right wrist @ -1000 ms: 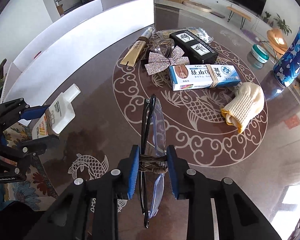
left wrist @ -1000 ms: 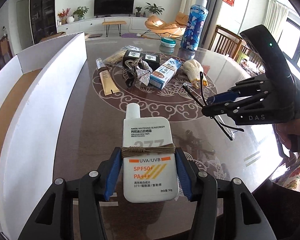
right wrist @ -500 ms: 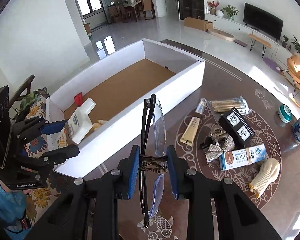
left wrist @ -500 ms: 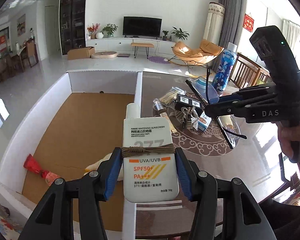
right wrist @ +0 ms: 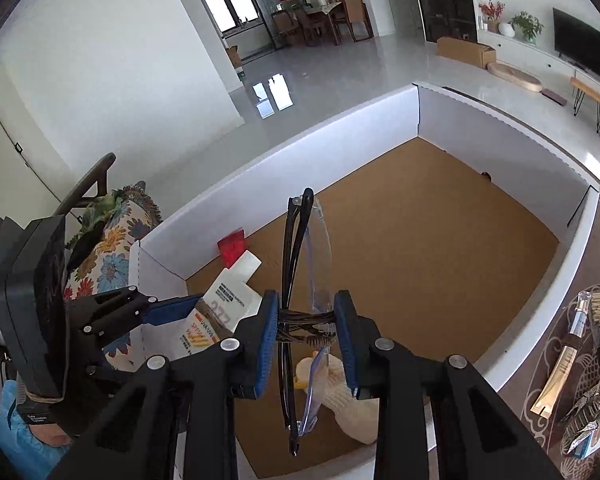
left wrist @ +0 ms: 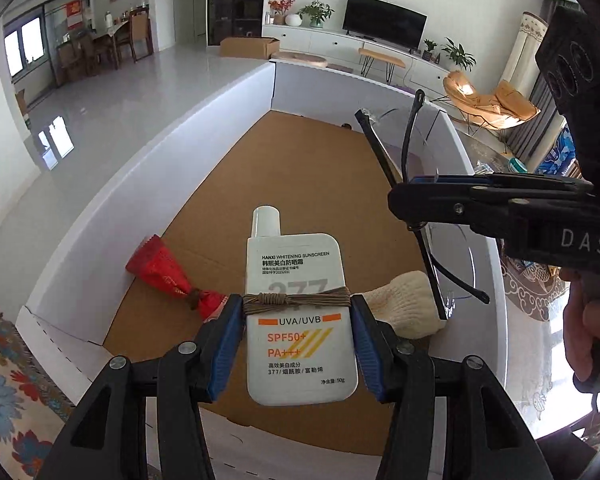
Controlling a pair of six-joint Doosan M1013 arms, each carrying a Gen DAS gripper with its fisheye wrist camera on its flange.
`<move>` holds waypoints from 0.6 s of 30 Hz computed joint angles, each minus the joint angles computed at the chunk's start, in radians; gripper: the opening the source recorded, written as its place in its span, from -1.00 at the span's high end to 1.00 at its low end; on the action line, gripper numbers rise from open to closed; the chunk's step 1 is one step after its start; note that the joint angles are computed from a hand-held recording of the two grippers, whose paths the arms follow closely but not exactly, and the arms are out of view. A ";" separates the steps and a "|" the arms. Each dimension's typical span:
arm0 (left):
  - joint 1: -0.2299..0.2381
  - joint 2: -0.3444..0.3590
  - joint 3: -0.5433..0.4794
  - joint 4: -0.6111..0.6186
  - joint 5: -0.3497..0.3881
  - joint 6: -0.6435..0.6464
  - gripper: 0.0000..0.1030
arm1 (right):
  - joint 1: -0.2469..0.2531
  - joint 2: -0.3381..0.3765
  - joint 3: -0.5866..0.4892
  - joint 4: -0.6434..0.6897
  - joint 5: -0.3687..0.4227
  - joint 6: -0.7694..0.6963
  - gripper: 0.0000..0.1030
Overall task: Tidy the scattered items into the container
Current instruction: 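Open both tools to drop the bottle and eyeglasses into the box, then withdraw both tools from the box back over the table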
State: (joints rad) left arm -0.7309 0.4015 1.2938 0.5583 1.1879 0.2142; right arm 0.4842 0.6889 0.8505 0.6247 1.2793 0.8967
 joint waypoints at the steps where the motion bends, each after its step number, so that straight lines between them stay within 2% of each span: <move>1: 0.003 0.005 -0.004 -0.010 0.017 0.002 -0.04 | 0.001 0.007 0.003 0.002 -0.012 0.013 0.37; 3: 0.009 0.011 -0.006 -0.026 0.039 0.004 -0.06 | -0.001 0.027 -0.010 0.005 -0.006 0.057 -0.13; 4: 0.010 0.011 -0.004 -0.031 0.041 -0.001 -0.13 | -0.005 0.033 -0.011 0.012 -0.008 0.077 -0.67; 5: 0.009 0.008 0.002 -0.032 0.040 -0.012 -0.25 | -0.011 0.031 -0.002 0.030 -0.020 0.084 -0.82; 7: 0.002 -0.005 0.022 -0.012 0.031 -0.050 -0.27 | -0.025 0.015 0.026 0.065 -0.049 0.067 -0.82; 9: -0.012 -0.006 0.021 0.022 0.038 -0.083 -0.27 | -0.045 -0.026 0.086 0.105 -0.118 0.009 -0.82; 12: -0.047 0.003 -0.008 0.085 0.035 -0.087 -0.27 | -0.083 -0.115 0.224 0.163 -0.260 -0.123 -0.90; 13: -0.060 0.011 -0.026 0.106 0.029 -0.070 -0.27 | -0.097 -0.146 0.277 0.167 -0.316 -0.157 -1.00; 15: -0.087 0.029 -0.071 0.137 0.001 -0.015 -0.27 | -0.131 -0.203 0.378 0.156 -0.417 -0.195 -1.00; 16: -0.101 0.041 -0.096 0.147 -0.018 0.017 -0.30 | -0.151 -0.225 0.421 0.132 -0.460 -0.198 -1.00; 18: -0.125 0.077 -0.158 0.153 -0.057 0.094 -0.58 | -0.190 -0.260 0.500 0.055 -0.548 -0.167 -1.00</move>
State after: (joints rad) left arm -0.8559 0.4785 1.1357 0.7113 1.1312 0.3086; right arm 0.2942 0.4289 1.3501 0.6794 0.7318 0.7302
